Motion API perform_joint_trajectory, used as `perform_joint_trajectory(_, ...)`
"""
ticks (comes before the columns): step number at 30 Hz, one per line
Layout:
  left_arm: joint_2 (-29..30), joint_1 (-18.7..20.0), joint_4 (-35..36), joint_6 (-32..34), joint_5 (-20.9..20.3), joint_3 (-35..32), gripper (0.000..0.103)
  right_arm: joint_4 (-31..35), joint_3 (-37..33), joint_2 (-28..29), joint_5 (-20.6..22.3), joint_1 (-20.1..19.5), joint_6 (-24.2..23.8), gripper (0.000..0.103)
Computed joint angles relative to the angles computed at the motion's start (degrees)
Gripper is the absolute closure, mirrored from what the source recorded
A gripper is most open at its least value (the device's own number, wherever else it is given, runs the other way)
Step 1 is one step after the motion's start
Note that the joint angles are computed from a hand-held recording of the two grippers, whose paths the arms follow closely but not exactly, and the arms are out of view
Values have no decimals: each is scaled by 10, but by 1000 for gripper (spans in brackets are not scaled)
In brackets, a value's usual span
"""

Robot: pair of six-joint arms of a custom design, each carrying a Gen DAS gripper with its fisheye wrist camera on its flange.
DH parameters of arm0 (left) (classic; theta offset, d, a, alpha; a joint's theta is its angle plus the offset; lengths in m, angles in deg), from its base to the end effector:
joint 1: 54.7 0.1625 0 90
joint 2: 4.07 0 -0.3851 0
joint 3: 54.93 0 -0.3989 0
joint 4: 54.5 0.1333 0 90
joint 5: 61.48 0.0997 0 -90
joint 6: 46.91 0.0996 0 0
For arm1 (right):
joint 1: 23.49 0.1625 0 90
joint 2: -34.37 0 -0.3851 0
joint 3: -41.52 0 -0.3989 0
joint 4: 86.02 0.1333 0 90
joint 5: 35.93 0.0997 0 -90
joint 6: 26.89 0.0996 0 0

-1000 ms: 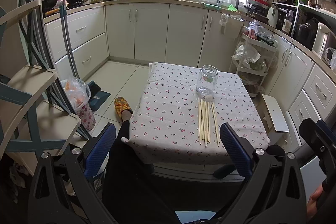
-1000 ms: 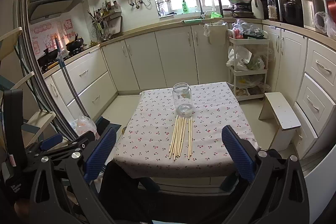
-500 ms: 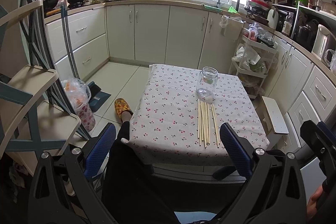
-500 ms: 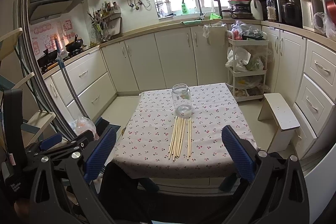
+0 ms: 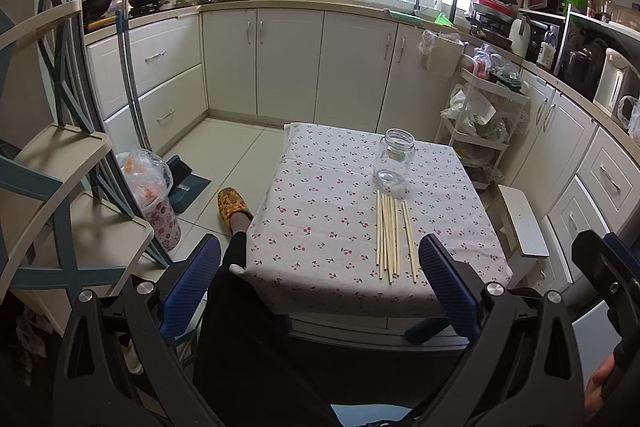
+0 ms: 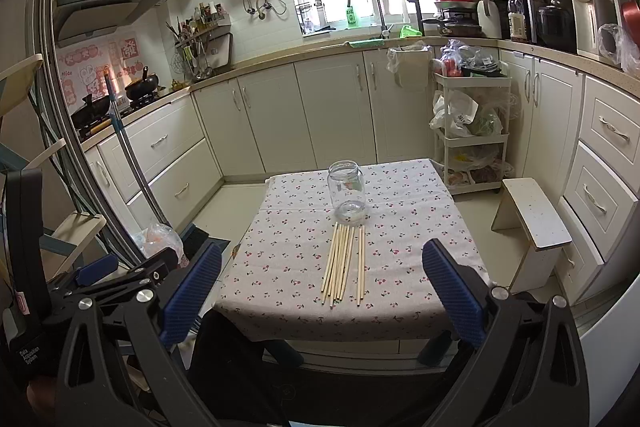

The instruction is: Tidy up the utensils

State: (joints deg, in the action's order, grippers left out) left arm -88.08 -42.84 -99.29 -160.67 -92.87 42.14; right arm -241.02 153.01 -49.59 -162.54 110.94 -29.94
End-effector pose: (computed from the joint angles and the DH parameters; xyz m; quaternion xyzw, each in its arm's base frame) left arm -0.3829 -0.3035 0.3433 -0.0061 0.7981 -0.4692 0.3780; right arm 0.4182 -0.3210 0.3583 0.2696 -0.8636 0.3904 0.1705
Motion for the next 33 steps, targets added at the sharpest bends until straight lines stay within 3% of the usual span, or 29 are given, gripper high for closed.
perform_joint_trajectory(15, -2, 5, -14, 14, 4, 4, 8, -12, 6, -1, 15, -7, -1, 6)
perform_joint_trajectory(20, -9, 27, -90, 87, 20, 32, 8, -16, -3, 27, 9, -36, -25, 6)
perform_joint_trajectory(26, 2, 86, -207, 217, 7, 53, 8, -22, -15, 75, 5, -89, -45, 6)
perform_joint_trajectory(28, 1, 108, -239, 239, 4, 59, 8, -40, -20, 92, 26, -112, -56, 7)
perform_joint_trajectory(30, 1, 133, -290, 276, 2, 67, 8, -80, -25, 116, 57, -136, -74, 19)
perform_joint_trajectory(33, 6, 161, -334, 312, 2, 70, 8, -52, -52, 152, 77, -171, -81, 43)
